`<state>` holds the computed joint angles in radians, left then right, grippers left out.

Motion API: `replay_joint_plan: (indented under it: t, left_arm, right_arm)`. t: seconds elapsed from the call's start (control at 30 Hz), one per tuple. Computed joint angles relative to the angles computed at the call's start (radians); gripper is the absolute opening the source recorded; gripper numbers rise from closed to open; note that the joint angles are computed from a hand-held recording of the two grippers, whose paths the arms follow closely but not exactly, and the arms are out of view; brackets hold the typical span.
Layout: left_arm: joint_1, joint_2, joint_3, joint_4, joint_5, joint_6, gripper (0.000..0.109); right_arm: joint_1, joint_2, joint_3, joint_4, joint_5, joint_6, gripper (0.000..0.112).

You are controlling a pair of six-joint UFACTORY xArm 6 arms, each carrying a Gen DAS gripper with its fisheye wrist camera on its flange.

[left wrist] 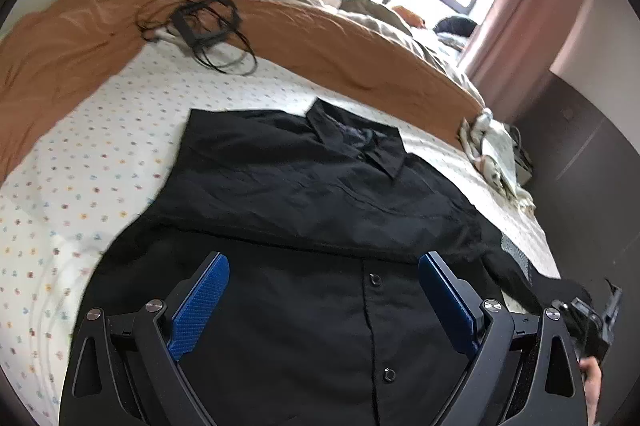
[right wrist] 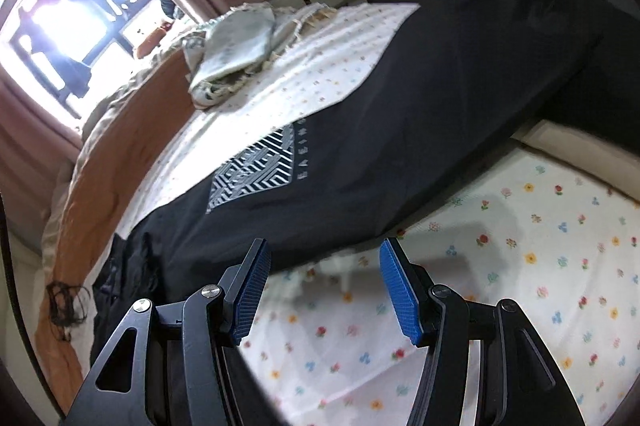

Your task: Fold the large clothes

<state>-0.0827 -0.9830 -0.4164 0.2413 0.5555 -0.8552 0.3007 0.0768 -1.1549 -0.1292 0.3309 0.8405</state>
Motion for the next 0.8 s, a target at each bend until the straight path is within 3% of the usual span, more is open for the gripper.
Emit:
replay_joint_plan:
  t: [0.2, 0.37, 0.5, 0.57, 0.63, 0.67, 0.8]
  left_arm:
    - [-0.018, 0.023, -0.005, 0.009, 0.007, 0.022, 0.096]
    - [-0.022, 0.037, -0.011, 0.031, 0.038, -0.001, 0.096]
    - [0.018, 0.036, 0.004, -0.029, 0.044, 0.023, 0.096]
    - [0.040, 0.032, 0.010, -0.050, 0.055, 0.028, 0.096]
    - [0.059, 0.023, 0.017, -0.067, 0.062, 0.032, 0.096]
    - [0.069, 0.019, 0.020, -0.078, 0.064, 0.036, 0.096]
    - [0.086, 0.001, 0.022, -0.093, 0.071, 0.040, 0.096]
  right_arm:
    - [-0.016, 0.051, -0.025, 0.031, -0.020, -0.019, 0.058]
    - [-0.031, 0.100, -0.031, 0.177, -0.077, -0.085, 0.058]
    - [-0.035, 0.127, -0.043, 0.153, -0.138, -0.052, 0.057]
    - [-0.024, 0.146, -0.057, 0.232, -0.163, -0.135, 0.052]
    - [-0.024, 0.155, -0.075, 0.162, -0.139, -0.085, 0.025]
    - [-0.025, 0.159, -0.087, 0.106, -0.116, -0.042, 0.018]
    - [-0.022, 0.157, -0.091, 0.090, -0.118, -0.034, 0.010]
